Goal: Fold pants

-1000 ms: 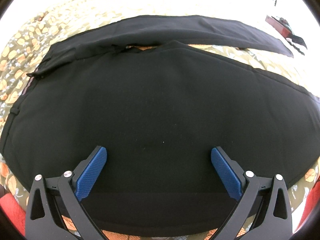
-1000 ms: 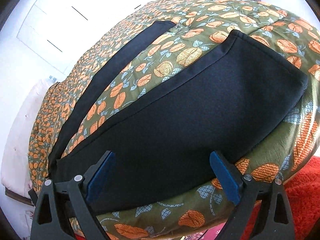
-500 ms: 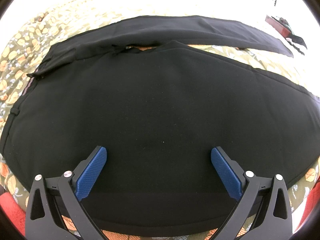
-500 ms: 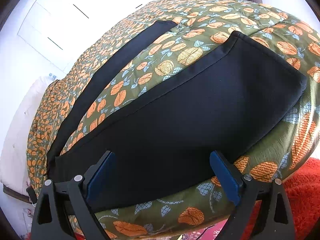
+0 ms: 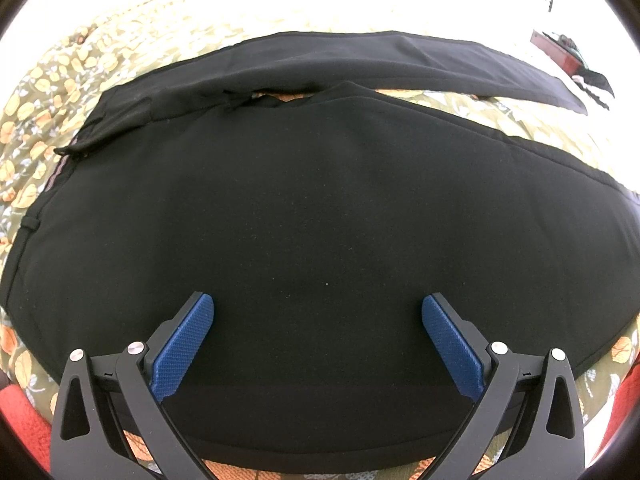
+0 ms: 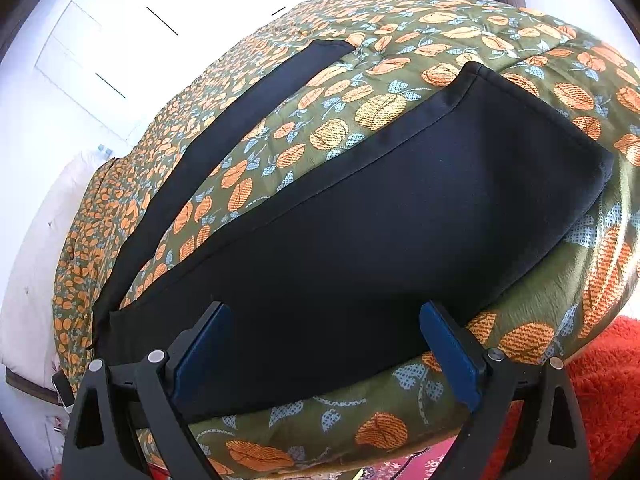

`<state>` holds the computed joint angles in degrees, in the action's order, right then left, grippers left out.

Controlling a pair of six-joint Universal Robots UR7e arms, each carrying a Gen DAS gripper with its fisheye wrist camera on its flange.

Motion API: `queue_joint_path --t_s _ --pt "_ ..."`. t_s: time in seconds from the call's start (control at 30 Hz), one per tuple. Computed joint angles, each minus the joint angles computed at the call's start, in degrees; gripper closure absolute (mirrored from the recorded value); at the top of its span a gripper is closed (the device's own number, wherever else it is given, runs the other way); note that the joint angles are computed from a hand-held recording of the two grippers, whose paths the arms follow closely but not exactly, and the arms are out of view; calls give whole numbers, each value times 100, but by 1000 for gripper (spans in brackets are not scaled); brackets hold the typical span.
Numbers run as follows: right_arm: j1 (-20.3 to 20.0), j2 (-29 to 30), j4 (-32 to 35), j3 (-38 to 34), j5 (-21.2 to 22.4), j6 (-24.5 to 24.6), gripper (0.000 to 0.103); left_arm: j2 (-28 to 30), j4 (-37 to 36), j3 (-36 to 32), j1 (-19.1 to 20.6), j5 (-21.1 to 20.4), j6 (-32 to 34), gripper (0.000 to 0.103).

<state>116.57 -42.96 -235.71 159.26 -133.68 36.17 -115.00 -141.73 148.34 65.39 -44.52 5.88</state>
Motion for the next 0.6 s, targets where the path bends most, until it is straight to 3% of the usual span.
queue_joint_path --t_s 0.6 --pt "9 8 -6 19 -8 10 8 -14 -16 17 -6 0 -3 0"
